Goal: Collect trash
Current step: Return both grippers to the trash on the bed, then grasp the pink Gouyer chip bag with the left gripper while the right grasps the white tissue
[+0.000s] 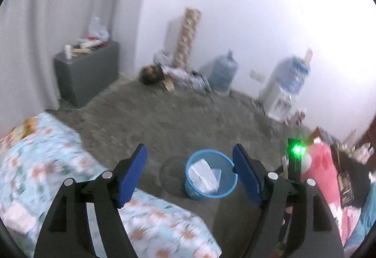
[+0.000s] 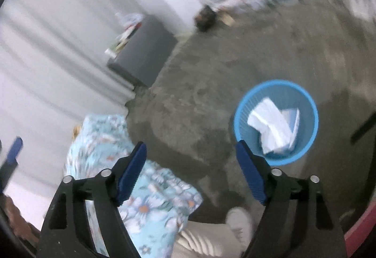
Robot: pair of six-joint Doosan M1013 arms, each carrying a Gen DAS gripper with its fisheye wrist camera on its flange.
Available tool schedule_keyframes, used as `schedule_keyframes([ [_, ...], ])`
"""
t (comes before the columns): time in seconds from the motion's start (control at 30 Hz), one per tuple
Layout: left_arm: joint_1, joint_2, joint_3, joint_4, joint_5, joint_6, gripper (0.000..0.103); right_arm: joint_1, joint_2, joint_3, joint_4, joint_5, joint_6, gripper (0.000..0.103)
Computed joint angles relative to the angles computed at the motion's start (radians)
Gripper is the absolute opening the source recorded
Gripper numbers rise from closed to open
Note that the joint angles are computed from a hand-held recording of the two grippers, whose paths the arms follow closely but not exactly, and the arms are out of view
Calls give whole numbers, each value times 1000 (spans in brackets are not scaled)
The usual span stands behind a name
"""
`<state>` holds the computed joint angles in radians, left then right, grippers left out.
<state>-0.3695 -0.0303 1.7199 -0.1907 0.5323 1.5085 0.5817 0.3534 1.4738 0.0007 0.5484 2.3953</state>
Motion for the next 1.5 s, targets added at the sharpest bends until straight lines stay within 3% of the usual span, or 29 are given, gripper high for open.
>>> schedule_keyframes([
  [0.07, 18, -58, 43, 72, -31, -81, 78, 20, -2, -12, -27, 7, -23, 80],
  [0.17, 38, -157, 114, 329, -70, -325, 82, 41, 1, -33, -8, 0, -86, 81],
  [0.23, 53, -223, 158, 520, -62, -514, 84, 52, 7, -51, 43, -4, -155, 81],
  [0.4, 122, -360, 257, 740, -29, -782, 89, 80, 53, -137, 192, 39, -351, 81],
  [0.57, 185, -449, 345, 761, 4, -896, 89, 104, 100, -216, 292, 109, -470, 81],
  [0.8, 252, -532, 436, 661, 22, -855, 89, 139, 164, -315, 403, 219, -591, 81],
  [0.93, 251, -539, 461, 649, 30, -832, 89, 163, 208, -385, 429, 276, -614, 81],
  [1.03, 240, -538, 480, 596, 48, -735, 91, 176, 241, -436, 454, 324, -632, 81],
  [1.23, 120, -469, 505, 855, 218, -895, 91, 184, 306, -528, 543, 405, -644, 81],
  [1.33, 100, -434, 520, 925, 263, -935, 91, 181, 355, -598, 618, 458, -642, 81],
  [1.5, 84, -398, 534, 984, 308, -947, 78, 176, 474, -783, 698, 587, -594, 81],
])
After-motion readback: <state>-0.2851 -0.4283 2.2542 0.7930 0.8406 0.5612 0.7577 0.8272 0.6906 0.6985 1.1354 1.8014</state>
